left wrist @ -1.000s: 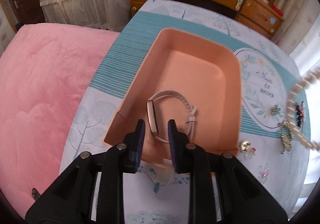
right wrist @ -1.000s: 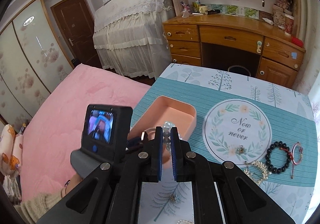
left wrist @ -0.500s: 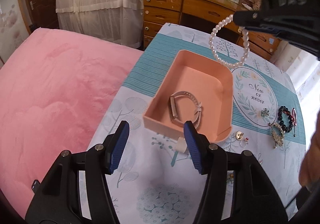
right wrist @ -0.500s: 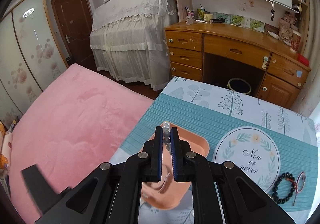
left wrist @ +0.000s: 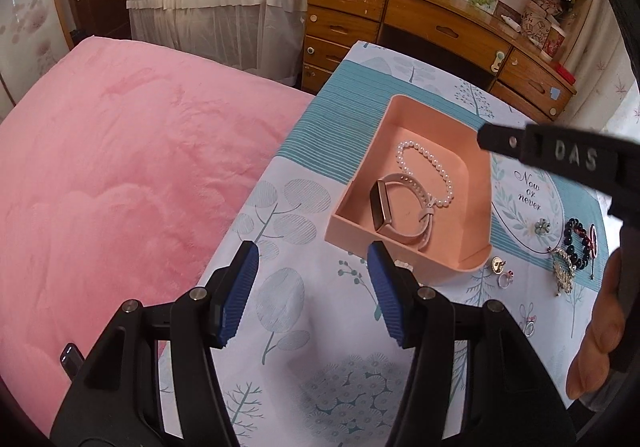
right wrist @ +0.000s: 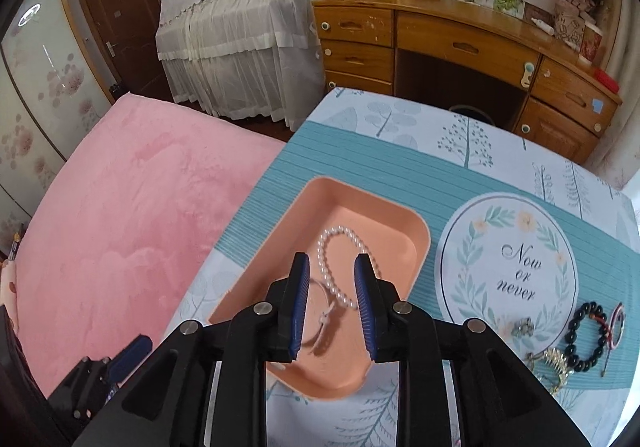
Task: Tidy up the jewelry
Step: 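Withdraw both tools from the pink box back over the table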
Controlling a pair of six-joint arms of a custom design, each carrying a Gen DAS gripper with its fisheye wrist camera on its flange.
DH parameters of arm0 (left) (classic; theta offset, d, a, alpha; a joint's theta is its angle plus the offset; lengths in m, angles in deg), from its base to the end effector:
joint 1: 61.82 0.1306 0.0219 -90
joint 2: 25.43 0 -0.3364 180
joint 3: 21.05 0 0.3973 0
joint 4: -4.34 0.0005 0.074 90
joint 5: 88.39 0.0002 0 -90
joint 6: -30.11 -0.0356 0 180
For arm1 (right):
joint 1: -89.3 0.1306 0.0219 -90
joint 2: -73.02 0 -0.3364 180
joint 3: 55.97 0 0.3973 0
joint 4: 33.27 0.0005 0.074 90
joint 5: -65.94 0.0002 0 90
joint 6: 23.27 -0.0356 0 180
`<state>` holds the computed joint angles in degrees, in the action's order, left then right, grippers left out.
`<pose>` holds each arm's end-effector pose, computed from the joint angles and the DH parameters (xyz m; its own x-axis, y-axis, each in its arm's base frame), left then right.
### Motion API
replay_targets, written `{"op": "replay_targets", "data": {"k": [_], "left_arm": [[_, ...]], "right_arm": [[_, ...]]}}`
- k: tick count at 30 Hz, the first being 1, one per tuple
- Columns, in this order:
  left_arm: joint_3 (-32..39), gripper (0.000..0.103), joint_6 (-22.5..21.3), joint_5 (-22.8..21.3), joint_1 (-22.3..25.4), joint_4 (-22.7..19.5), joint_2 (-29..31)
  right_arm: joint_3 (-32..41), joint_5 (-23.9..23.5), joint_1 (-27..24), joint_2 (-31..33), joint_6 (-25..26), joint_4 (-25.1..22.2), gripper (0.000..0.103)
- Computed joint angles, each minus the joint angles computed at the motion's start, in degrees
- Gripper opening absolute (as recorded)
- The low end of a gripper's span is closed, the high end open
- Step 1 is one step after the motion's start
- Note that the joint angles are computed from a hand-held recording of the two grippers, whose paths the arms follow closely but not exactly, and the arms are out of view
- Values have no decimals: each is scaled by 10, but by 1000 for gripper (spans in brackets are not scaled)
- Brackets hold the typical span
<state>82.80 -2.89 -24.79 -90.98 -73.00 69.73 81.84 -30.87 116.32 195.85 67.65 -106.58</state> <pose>0.4295 -0.2221 0.4270 -0.6904 -0.4750 -0.5456 -0.5214 0.8496 -0.0798 0.5732 0.2965 0.4228 -0.7500 -0.4003 -0.5266 -0.5187 0.8500 0.0925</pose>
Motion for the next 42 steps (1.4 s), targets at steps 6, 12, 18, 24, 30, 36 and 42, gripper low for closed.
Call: {"op": "replay_targets", "data": {"k": [6,12,18,24,30,36,42], "left_arm": [[-5,54,1,-2,-11,0,-9],[3,54,-7,-6,-33,-7,-7],[28,54,-23,-11,-66,-16,11],[54,54,-46,-17,-95,-24,29],[68,54,-68,-9,-118,-21,42],[67,54,-90,3,-136,-8,51],[69,54,-109,14,-151,-2,61]], "right_arm": [[-144,-17,-18,-96,11,35,23],[-265,-39,-42,-188,21,46,23],[-355,-46,-77,-271,30,50,24],[-412,-44,-118,-337,43,43,24],[-456,-39,-157,-387,58,17,24],[-493,-31,-185,-419,69,10,24],[-518,-27,-200,-434,73,5,24]]}}
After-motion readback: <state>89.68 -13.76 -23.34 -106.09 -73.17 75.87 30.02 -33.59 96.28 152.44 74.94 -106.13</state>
